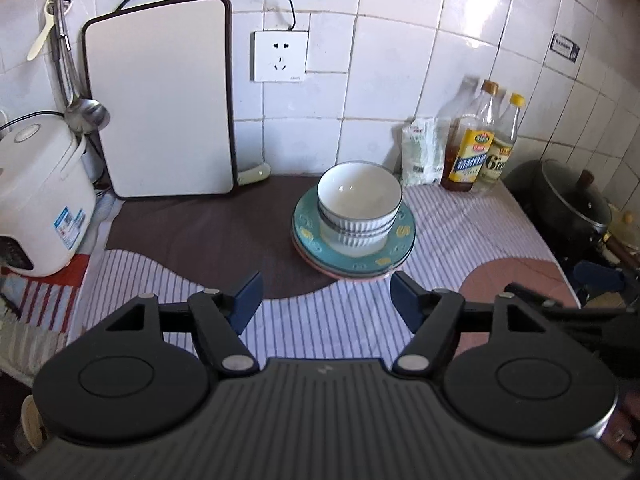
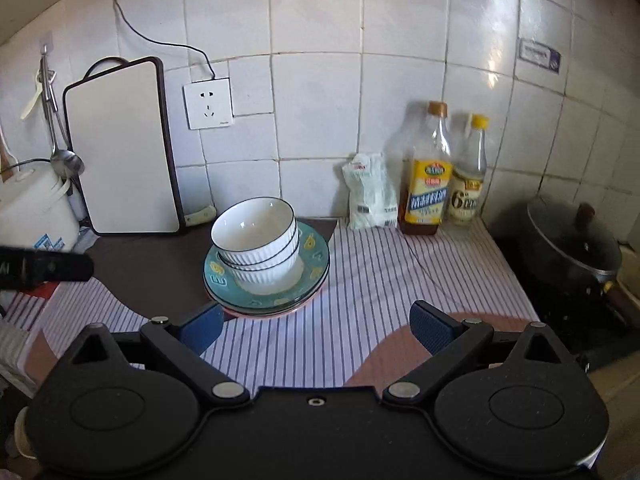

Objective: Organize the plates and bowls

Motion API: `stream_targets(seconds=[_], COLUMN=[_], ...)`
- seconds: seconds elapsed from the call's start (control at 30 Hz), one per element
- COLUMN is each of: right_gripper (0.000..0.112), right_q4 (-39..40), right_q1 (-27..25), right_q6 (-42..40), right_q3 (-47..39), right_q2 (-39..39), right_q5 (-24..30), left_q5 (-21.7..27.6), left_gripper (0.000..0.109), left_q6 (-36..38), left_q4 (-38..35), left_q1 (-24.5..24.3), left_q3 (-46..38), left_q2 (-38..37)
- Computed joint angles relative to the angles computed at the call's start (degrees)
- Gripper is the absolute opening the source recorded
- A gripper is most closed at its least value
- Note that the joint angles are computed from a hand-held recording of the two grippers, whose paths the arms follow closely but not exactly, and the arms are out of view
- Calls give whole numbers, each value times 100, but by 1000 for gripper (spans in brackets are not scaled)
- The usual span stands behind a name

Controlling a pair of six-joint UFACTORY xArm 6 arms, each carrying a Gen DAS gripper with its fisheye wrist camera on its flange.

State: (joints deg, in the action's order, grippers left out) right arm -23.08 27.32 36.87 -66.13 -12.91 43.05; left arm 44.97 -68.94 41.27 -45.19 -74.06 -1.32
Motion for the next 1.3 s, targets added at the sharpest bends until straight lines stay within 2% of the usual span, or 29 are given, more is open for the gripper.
stream_targets(seconds=[0.17,0.4,0.57,0.7,0.83,0.97,1.1,1.23,1.3], right_gripper=[101,101,103,103,103,103,103,103,103], right_q4=[-63,-211,-340,-474,-416,-813,-863,-804,-820], right_q1=[6,267,415,462,368,397,396,466,552], right_q6=[172,224,350,483,713,1166,1307,1106,1084], right_q3=[159,0,34,52,298,541,757,828,803], right_q2=[-247,-379,-518,-561,-769,-942,-1085,-1147,-1166], right_q5=[101,541,674,775,490,418,349,449,595], left_q5=[323,677,895,967,1032,1151,1127,1151,963], left_gripper=[71,74,83,88,95,95,96,100,100], left_q6=[-254,-412,-455,-382,-475,-557,-635,-856,-925], left_q4=[179,233,340,438,550,694,780,950,958], left_q1=[-205,-394,-549,-661,-721,-800,-821,-876,-847], left_q3=[102,240,310,393,440,438,510,609,740], left_q2=[-144,-384,-471,-542,-556,-492,-488,-518,-596])
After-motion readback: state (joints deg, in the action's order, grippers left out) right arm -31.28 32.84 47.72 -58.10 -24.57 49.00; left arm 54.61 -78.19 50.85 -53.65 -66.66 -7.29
